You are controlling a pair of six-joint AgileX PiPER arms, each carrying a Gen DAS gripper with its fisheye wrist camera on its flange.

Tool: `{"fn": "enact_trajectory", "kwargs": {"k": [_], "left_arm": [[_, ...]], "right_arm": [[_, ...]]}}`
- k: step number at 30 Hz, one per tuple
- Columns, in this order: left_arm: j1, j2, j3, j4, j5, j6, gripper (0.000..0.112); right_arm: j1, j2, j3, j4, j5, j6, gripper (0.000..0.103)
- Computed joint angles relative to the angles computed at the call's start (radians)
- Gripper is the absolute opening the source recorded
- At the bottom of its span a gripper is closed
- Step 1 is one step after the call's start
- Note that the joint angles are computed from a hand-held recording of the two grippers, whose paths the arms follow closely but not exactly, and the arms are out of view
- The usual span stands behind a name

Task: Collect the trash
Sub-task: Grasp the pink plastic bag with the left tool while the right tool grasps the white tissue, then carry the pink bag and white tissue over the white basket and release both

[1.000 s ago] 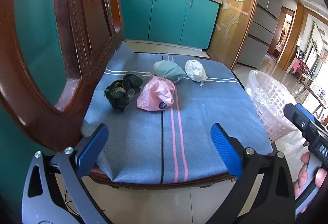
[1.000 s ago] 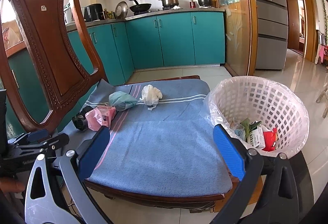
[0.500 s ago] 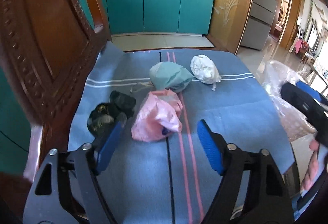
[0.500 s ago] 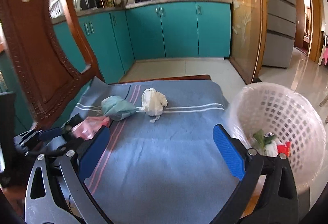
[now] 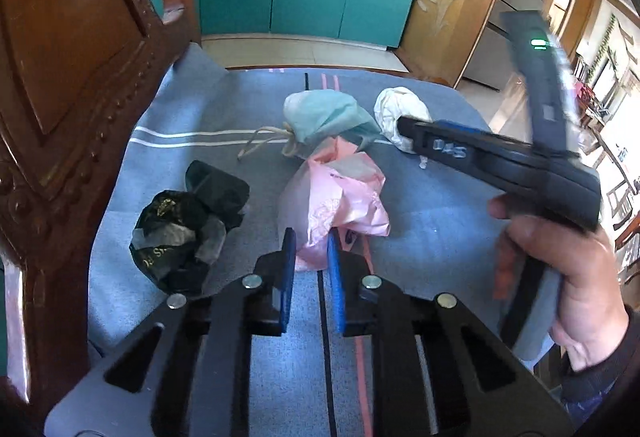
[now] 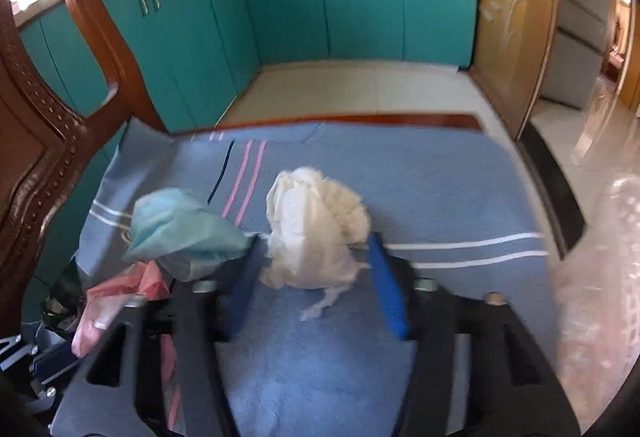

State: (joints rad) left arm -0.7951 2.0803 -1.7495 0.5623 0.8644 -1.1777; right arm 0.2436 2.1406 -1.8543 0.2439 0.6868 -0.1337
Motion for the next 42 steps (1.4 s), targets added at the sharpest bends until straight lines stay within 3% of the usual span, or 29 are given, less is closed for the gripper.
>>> {"fn": "enact_trajectory", "kwargs": {"k": [1,3,8,11,17,21,24,31,42], "left_arm": [[-0.003,-0.006,0.004,0.008,0.0,-0.005,0.015],[-0.009,-0.031,0.03,0.026,-0.014,-0.025,0.012],[-0.03,-0.112,0.107,0.114,-0.054,-0.113,0.011],[-0.064,-0.17,0.158,0.185,-0.061,-0.188,0.011],[-0.198,-0.275,0.256,0.372,0.016,-0.39,0.011],[-0.289,-0.294,0.287,0.457,0.101,-0.477,0.011],[-0.318,-0.315,0.343,0.441,0.097,-0.544,0.011],[-0.38,-0.319,0.384,0.416,0.121,-0.604,0.011],[-0.377,-0.317,0.387,0.399,0.116,-0.588,0.011]], "right_arm": [[-0.006,0.006,-0.005,0.014,0.004,-0.017,0.027],[-0.006,-0.02,0.033,0.017,-0.032,-0.029,0.022],[-0.053,-0.174,0.197,0.155,-0.09,-0.149,0.021],[-0.124,-0.327,0.335,0.353,-0.054,-0.322,0.021],[-0.262,-0.662,0.681,0.641,0.009,-0.656,0.021],[-0.333,-0.846,0.892,0.715,0.026,-0.795,0.021],[-0.391,-0.942,0.998,0.755,0.056,-0.861,0.021],[-0.412,-1.002,1.056,0.774,0.086,-0.924,0.021],[-0.378,-0.994,1.048,0.756,0.059,-0.909,0.021]]}}
